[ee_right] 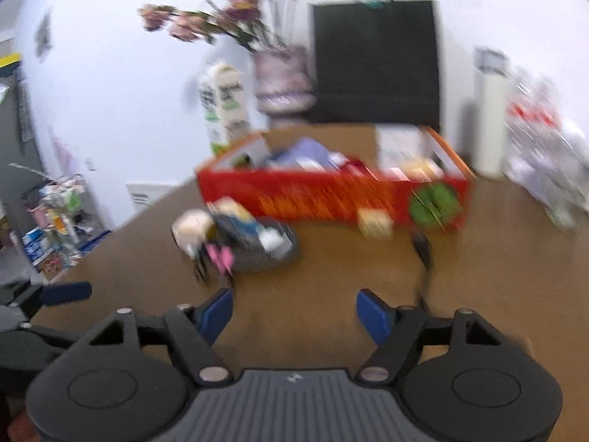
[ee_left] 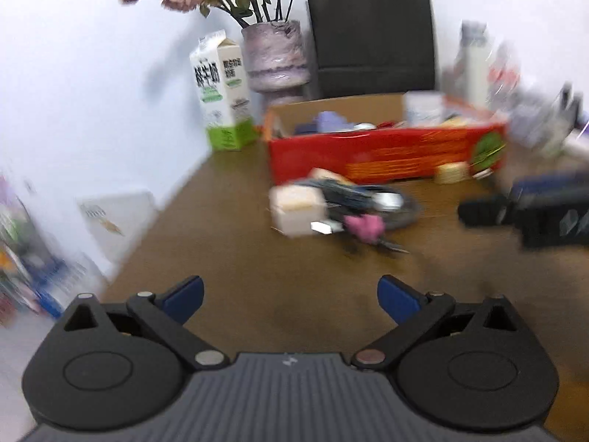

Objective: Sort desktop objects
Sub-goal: 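Move both open tools back over the table, then grasp the white cube with the left tool while the right tool grasps the tissue packet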

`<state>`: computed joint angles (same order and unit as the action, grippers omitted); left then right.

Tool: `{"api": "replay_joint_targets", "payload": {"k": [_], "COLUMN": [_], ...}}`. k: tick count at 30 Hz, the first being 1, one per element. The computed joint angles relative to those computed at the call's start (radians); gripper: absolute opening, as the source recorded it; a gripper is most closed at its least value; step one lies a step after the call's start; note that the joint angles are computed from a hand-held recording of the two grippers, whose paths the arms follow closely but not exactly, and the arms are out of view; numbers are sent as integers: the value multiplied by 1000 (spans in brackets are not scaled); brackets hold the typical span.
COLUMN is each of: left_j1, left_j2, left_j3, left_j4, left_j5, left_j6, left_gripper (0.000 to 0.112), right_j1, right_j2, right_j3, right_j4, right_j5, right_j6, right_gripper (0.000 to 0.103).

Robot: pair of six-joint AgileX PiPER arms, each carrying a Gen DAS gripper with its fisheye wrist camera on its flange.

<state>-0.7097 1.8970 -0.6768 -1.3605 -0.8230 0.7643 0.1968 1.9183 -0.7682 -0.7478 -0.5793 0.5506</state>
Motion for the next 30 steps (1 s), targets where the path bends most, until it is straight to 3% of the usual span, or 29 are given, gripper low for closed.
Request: {"api": "replay_joint_targets", "payload": {"k": [2,5,9,11,14,15,16,18,20,22,24,26,28,30], "left_j1": [116,304,404,421,411,412,412,412,425,431,438,459,468,468], "left_j2": [-24,-43,27,48,44,44,46,48,54,64,92,121,159,158], "left_j3": [-20,-39,-31,-47,-8,-6,-7,-8,-31,-94,-184,-240,-286,-262], "left_j4": [103,403,775,798,837,831,818,811,837,806,736,782,750,782], "left_j5": [89,256,249,303,210,205,203,188,180,230,314,375,417,386], "left_j6": [47,-166,-529,-535,-589,-591,-591,-605,-613,-566,-490,-541,-525,-586], "left_gripper": [103,103,103,99,100,100,99,98,98,98,96,89,58,55], "right_j1": [25,64,131,152,183,192,190,174,164,160,134,103,76,40], "right_j2": [37,81,165,225,303,330,340,338,292,239,196,168,162,166], "right_j3": [-106,-232,-407,-518,-639,-675,-689,-671,-603,-534,-457,-387,-344,-314], "right_j4": [-105,-228,-352,-521,-726,-787,-809,-755,-586,-386,-198,-90,-37,-78], "right_j5": [6,39,113,161,218,235,235,215,216,239,192,129,81,34], "right_j6": [95,256,407,599,824,902,951,930,760,562,391,296,238,261], "right_gripper": [70,66,60,52,45,33,11,7,5,5,5,5,5,6]}}
